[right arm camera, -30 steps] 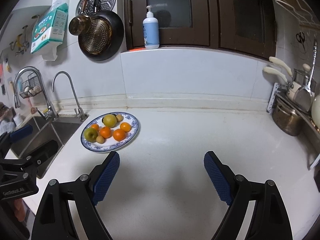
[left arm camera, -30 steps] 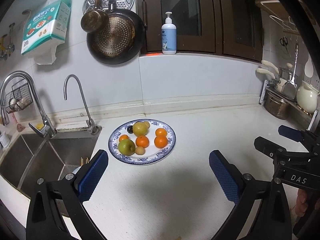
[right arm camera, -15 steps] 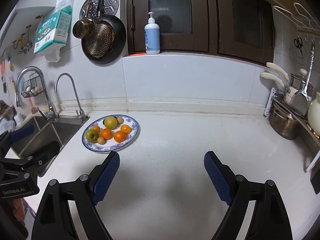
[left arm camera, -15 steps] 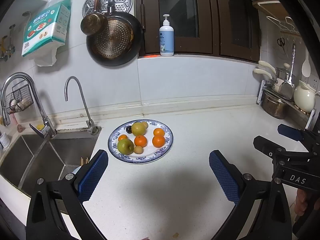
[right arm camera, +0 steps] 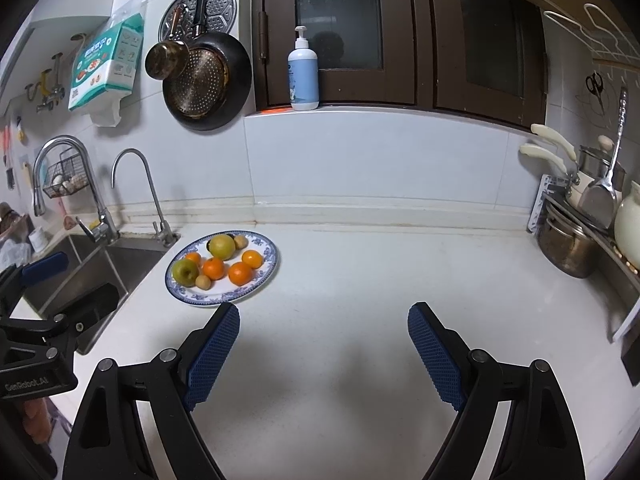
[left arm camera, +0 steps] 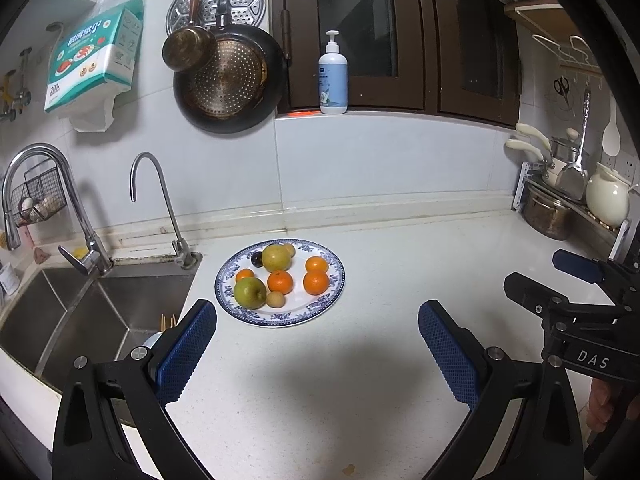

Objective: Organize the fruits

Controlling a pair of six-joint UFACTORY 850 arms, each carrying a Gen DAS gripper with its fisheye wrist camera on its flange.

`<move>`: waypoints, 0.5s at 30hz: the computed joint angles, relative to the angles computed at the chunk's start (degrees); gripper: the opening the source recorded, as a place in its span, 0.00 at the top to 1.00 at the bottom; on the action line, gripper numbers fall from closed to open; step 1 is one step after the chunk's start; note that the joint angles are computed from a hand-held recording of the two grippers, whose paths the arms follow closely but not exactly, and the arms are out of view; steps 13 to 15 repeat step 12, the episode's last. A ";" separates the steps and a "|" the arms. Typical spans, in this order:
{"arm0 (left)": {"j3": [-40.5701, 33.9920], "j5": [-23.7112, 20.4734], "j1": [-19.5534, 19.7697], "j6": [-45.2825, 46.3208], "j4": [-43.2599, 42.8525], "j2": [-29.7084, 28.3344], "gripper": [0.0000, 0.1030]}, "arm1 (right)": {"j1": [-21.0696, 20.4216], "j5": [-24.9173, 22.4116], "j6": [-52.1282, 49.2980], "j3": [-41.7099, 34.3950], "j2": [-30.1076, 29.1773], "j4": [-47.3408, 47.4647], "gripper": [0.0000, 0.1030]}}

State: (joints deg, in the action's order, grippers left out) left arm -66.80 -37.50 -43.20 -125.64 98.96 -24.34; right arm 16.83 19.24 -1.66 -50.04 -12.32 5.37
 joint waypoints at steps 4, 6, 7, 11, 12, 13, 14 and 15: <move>-0.08 -0.30 -0.05 0.51 -0.48 -0.05 0.00 | 0.02 -0.36 0.39 -0.35 -0.30 -0.53 0.16; -0.06 -0.20 0.00 0.53 -0.34 -0.05 0.00 | 0.04 -0.30 -0.03 -0.47 -0.41 -0.11 0.16; -0.08 -0.14 0.00 0.50 -0.36 -0.05 0.00 | 0.03 -0.25 0.11 -0.47 -0.43 -0.26 0.16; -0.18 0.77 0.23 0.51 -0.24 -0.15 0.00 | 0.04 -0.58 0.14 -0.57 -0.45 -0.21 0.16; -0.26 1.04 0.33 0.43 -0.09 -0.22 0.00 | 0.00 -0.72 0.48 -0.68 -0.52 -0.58 0.16; -0.26 1.04 0.33 0.43 -0.09 -0.22 0.00 | 0.00 -0.72 0.48 -0.68 -0.52 -0.58 0.16; -0.26 1.04 0.33 0.43 -0.09 -0.22 0.00 | 0.00 -0.72 0.48 -0.68 -0.52 -0.58 0.16; -0.26 1.04 0.33 0.43 -0.09 -0.22 0.00 | 0.00 -0.72 0.48 -0.68 -0.52 -0.58 0.16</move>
